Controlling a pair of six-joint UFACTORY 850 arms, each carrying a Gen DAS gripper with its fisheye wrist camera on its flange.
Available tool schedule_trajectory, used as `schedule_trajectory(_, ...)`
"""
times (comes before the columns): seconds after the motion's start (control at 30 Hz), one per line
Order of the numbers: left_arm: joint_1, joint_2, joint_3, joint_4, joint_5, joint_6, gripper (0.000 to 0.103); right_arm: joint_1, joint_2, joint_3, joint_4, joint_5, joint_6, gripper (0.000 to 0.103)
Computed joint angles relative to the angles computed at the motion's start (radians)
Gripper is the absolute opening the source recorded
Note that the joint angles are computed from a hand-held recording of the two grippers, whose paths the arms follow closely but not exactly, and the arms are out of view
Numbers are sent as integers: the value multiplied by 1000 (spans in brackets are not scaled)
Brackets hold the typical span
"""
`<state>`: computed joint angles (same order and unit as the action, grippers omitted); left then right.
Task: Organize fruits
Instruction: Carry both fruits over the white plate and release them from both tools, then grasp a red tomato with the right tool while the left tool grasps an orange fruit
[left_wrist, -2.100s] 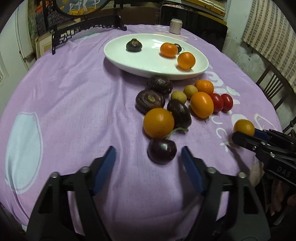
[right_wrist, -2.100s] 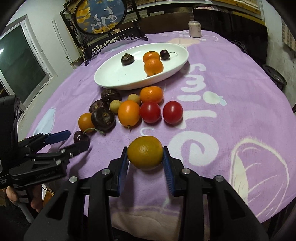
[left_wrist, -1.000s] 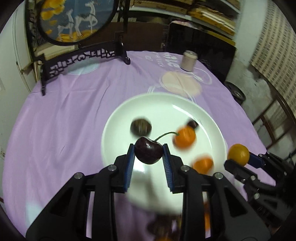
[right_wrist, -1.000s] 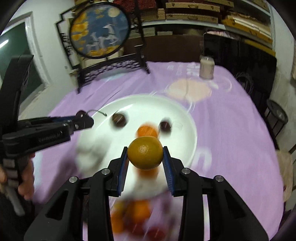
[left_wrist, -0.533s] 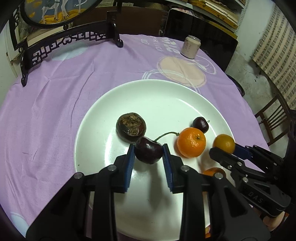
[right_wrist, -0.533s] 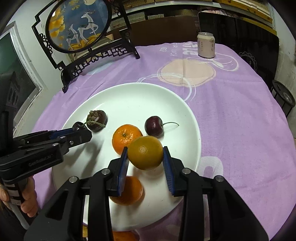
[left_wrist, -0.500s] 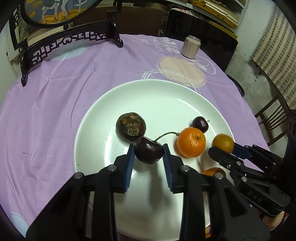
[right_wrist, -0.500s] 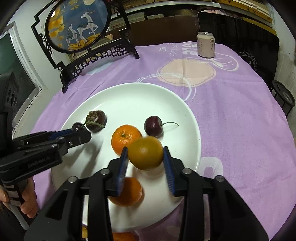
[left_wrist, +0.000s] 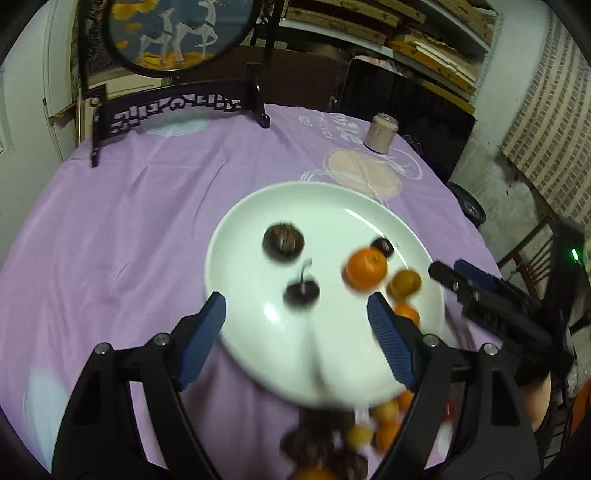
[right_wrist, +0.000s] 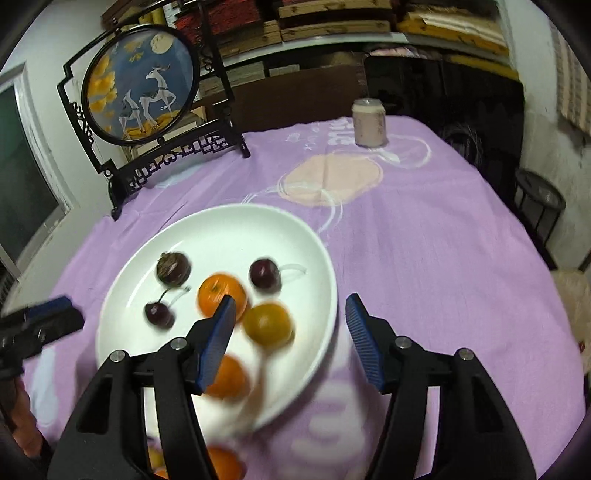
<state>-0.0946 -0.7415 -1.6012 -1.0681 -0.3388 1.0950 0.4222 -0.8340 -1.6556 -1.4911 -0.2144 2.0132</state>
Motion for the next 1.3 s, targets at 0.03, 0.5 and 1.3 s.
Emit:
schedule_trajectory(0.03,6,27,44,-48,6,65,81,11,23,31,4,-3,-1,62)
schedule_trajectory(0.5,94,218,448,-367,-17,592,81,160,202,363,155,-119,-54,65)
schedule_trajectory(1.3,46,191,447,-325,10,584,82,166,191,366,-32,-98,82,29)
